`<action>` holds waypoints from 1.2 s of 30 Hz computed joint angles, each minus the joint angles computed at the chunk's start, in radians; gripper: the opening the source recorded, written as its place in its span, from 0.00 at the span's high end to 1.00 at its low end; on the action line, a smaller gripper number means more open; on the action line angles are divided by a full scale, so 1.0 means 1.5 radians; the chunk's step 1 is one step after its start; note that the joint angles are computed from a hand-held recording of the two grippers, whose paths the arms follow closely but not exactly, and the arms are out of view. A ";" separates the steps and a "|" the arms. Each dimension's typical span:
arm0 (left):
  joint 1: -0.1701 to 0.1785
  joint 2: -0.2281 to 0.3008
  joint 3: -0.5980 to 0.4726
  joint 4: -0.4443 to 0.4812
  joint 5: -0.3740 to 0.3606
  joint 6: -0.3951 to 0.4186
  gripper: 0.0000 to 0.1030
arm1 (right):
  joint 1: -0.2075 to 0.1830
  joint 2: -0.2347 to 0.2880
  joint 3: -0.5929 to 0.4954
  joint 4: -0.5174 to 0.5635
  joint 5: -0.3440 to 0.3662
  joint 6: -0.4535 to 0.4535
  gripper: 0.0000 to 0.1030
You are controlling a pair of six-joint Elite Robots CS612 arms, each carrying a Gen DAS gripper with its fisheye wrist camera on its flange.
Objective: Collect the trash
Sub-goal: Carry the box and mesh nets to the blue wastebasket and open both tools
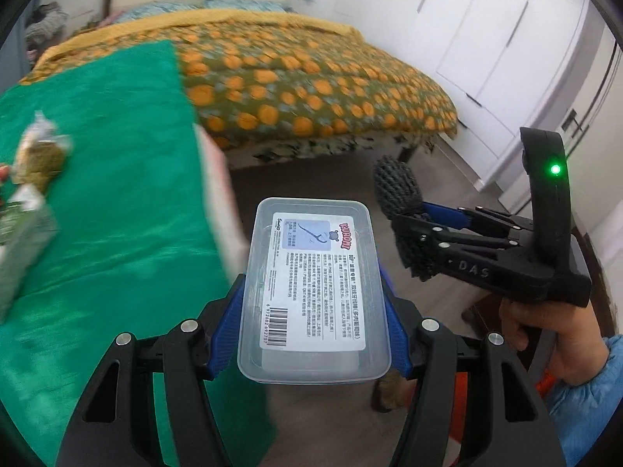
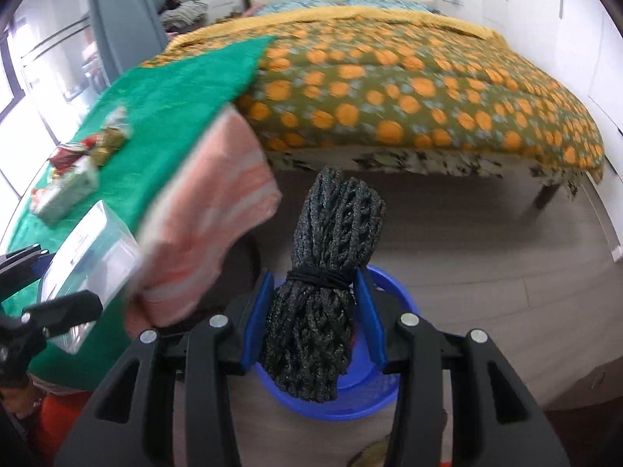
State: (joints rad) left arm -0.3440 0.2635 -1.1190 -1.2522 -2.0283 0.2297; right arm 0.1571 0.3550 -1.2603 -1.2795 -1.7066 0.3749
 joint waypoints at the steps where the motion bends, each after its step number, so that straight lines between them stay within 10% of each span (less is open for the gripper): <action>1: -0.007 0.003 0.004 -0.001 0.004 0.000 0.40 | -0.005 0.007 -0.009 0.006 0.007 0.007 0.59; 16: -0.053 0.027 0.049 -0.006 0.065 -0.009 0.39 | -0.043 0.038 -0.042 0.053 0.078 0.067 0.59; 20: -0.057 0.026 0.065 -0.008 0.068 -0.010 0.26 | -0.047 0.044 -0.047 0.046 0.073 0.084 0.32; 23: -0.059 0.023 0.074 -0.027 0.077 -0.017 0.24 | -0.050 0.049 -0.056 0.035 0.074 0.103 0.30; 36: -0.018 0.036 -0.043 -0.023 0.017 -0.004 0.13 | -0.015 0.027 -0.039 -0.038 -0.041 0.085 0.12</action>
